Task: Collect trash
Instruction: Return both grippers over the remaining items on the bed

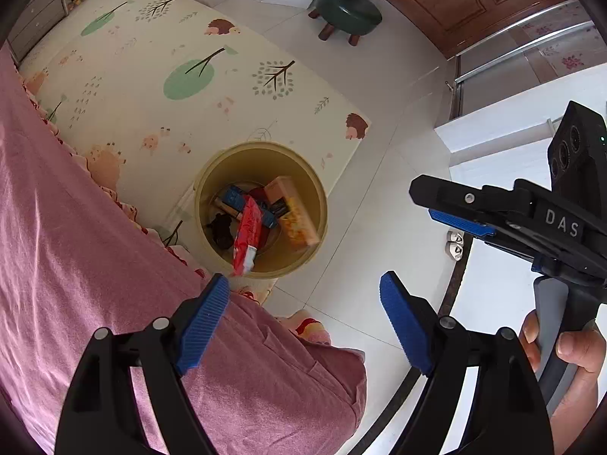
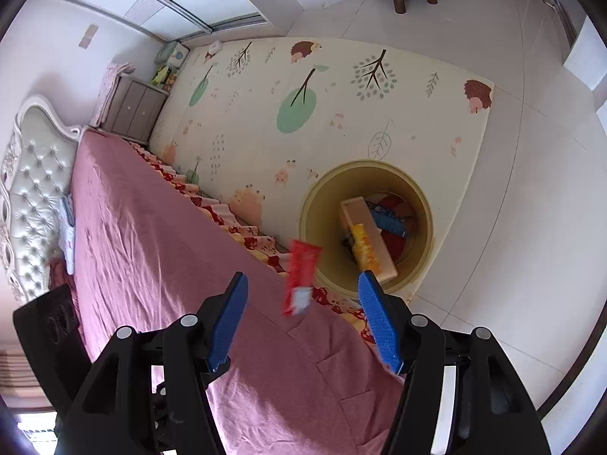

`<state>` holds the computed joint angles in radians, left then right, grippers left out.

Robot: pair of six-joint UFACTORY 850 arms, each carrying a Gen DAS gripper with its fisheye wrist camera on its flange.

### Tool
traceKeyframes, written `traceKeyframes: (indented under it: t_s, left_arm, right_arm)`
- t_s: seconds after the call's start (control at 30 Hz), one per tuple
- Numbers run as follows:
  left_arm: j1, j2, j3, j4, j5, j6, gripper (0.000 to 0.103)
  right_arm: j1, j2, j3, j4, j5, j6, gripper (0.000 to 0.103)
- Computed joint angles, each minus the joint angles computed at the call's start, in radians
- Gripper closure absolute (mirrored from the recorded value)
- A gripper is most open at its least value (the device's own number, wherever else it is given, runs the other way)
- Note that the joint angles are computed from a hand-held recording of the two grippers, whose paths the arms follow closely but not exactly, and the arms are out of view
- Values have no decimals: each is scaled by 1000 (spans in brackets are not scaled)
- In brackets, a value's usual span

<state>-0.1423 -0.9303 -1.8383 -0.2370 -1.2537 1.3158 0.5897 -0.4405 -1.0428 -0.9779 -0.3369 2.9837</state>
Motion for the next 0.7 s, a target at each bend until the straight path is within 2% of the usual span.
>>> traceKeyframes:
  t_s: [0.17, 0.27, 0.33, 0.5, 0.7]
  left_arm:
    - [28, 6, -15, -1, 9, 2, 21]
    - [55, -10, -57, -9, -17, -16, 20]
    - [74, -26, -92, -14, -30, -29, 20]
    - [134, -75, -207, -24, -77, -47, 20]
    - [225, -184, -426, -13, -143, -72, 20]
  right_arm:
    - [9, -28, -65, 3, -11, -60, 44]
    - [3, -73, -143, 129, -9, -268, 44]
    - [2, -102, -191, 173, -1, -348, 44]
    - [5, -174, -323, 259, 0, -503, 44]
    - [28, -288, -534, 424, -31, -730, 44]
